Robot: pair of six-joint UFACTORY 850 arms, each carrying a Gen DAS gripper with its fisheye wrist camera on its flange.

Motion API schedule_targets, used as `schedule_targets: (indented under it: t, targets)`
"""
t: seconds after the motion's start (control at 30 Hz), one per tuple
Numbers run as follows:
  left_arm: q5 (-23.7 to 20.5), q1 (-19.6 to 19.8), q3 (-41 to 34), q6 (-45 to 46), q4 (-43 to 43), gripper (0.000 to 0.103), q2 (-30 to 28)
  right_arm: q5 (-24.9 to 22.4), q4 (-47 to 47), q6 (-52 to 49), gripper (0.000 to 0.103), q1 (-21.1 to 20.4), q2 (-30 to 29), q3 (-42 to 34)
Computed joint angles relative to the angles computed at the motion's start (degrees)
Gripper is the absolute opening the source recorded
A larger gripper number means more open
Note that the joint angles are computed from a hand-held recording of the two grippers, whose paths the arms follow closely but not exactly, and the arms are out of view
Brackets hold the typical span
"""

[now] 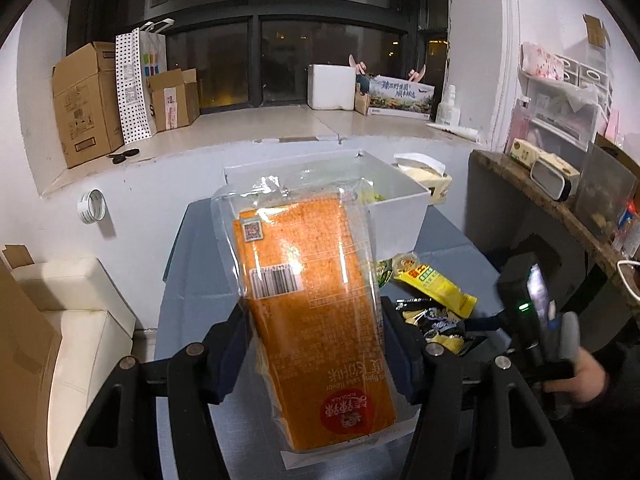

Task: Organize snacks
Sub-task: 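Grasp the orange bread loaf with the left gripper and lift it, then grasp the black potato chip bag with the right gripper while the left gripper holds the orange loaf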

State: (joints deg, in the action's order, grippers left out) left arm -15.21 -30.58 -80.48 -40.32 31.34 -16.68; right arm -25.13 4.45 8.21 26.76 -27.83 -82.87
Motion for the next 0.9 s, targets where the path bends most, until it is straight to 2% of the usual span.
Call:
schedule_targets:
  t: [0.13, 0.17, 0.37, 0.43, 0.5, 0.63, 0.73, 0.83, 0.9]
  targets:
    - [0.21, -0.19, 0.04, -3.78, 3.83, 0.065, 0.30, -2.60, -2.26, 1.31, 0.103, 0.19, -2.85, -2.99]
    - [0.47, -0.19, 0.16, -4.56, 4.49, 0.065, 0.52, -2.36, -5.49, 3.48, 0.103, 0.63, -3.09, -3.26]
    - [0.71, -0.35, 0.70, -9.03, 8.97, 0.065, 1.46, -1.16, -8.29, 5.58, 0.102, 1.19, -4.06, -3.98]
    - [0.46, -0.47, 0.75, -10.06, 9.92, 0.066, 1.49, 0.31, -9.74, 6.62, 0.084, 1.29, -3.43, -3.12]
    - [0.01, -0.49, 0.52, -9.20, 9.16, 0.066, 1.26, 2.12, -4.93, 3.10, 0.079, 0.74, -2.72, -2.03]
    - [0.13, -0.48, 0.73, -9.53, 9.41, 0.066, 1.42, 5.83, 8.00, -9.10, 0.077, -0.17, -0.26, 1.66]
    - [-0.40, -0.59, 0.45, -9.66, 9.36, 0.066, 1.24, 10.34, 19.92, -21.06, 0.077, -0.37, 4.00, 6.25]
    - [-0.24, -0.49, 0.11, -7.56, 6.79, 0.066, 0.95, 13.79, 23.31, -24.45, 0.077, -0.18, 7.72, 9.11]
    - [-0.20, -0.53, -0.22, -6.54, 5.72, 0.066, 0.64, 15.25, 29.87, -30.37, 0.077, -0.62, 10.18, 10.54]
